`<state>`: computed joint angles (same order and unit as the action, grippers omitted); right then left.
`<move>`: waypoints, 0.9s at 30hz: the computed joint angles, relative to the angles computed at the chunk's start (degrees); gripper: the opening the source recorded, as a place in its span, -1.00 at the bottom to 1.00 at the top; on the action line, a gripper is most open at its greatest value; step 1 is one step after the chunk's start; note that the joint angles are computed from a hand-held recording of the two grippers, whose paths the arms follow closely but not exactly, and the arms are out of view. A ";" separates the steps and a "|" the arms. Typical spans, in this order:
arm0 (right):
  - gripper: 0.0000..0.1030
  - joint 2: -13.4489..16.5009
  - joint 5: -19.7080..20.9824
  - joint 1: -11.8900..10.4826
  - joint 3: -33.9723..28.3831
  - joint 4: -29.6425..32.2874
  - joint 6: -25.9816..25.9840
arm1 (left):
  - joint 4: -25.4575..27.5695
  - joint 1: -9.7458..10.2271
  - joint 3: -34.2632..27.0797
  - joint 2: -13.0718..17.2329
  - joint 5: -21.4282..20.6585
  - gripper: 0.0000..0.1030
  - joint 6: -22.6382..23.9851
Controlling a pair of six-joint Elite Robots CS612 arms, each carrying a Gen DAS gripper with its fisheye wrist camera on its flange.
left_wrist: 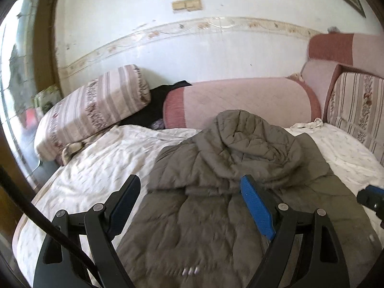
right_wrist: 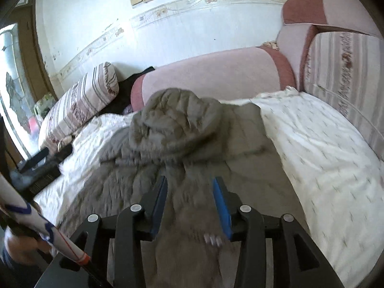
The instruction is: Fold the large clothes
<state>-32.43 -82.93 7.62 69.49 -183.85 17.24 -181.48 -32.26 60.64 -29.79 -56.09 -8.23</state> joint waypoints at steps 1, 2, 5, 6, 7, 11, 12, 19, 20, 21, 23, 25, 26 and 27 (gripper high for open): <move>-0.16 -0.86 0.06 -0.03 2.11 -0.80 0.01 | -0.76 -0.02 1.78 -0.85 -0.20 0.65 -0.28; -0.16 -1.57 0.27 -0.10 3.91 -1.24 0.46 | -1.69 -0.25 5.23 -2.41 -0.02 0.65 -1.21; -0.16 -2.91 2.43 -0.32 7.98 -1.42 2.15 | -0.14 -0.47 11.80 -5.33 -0.26 0.66 -5.25; -0.16 -3.22 2.63 -0.23 9.05 -1.14 2.01 | 1.41 -0.43 14.36 -6.38 -1.42 0.66 -8.02; -0.16 -3.39 2.60 -0.10 9.69 -0.83 1.69 | 2.39 -0.47 15.72 -6.86 -1.82 0.66 -9.71; -0.16 -4.00 3.26 0.65 12.27 0.25 0.73 | 8.44 -0.25 20.77 -7.99 -3.70 0.66 -17.74; -0.16 -4.02 3.14 0.87 12.58 0.56 0.29 | 10.20 -0.22 21.08 -7.94 -3.44 0.66 -19.06; -0.15 -2.37 -0.40 2.35 12.07 4.62 -1.86 | 14.38 -0.14 20.51 -6.79 -4.31 0.75 -22.72; -0.14 -2.16 -0.72 2.44 11.90 4.82 -2.65 | 14.37 -0.34 20.27 -6.39 -3.40 0.77 -22.03; -0.14 -2.07 -0.94 2.50 11.79 4.82 -3.30 | 14.02 -0.51 20.10 -6.02 -2.45 0.83 -21.49; -0.12 -1.90 -0.96 2.50 11.70 4.36 -4.09 | 12.41 -0.82 19.93 -5.31 -0.27 0.92 -20.36; -0.11 -1.74 -0.48 2.37 11.62 4.18 -3.88 | 11.40 -0.80 19.62 -4.76 0.83 0.96 -19.45; -0.11 -1.71 -0.36 2.33 11.57 4.11 -3.86 | 11.21 -0.81 19.47 -4.64 0.95 0.96 -19.28; -0.11 -1.71 -0.41 2.37 11.62 3.95 -3.99 | 11.10 -0.77 19.28 -4.55 0.92 0.97 -19.08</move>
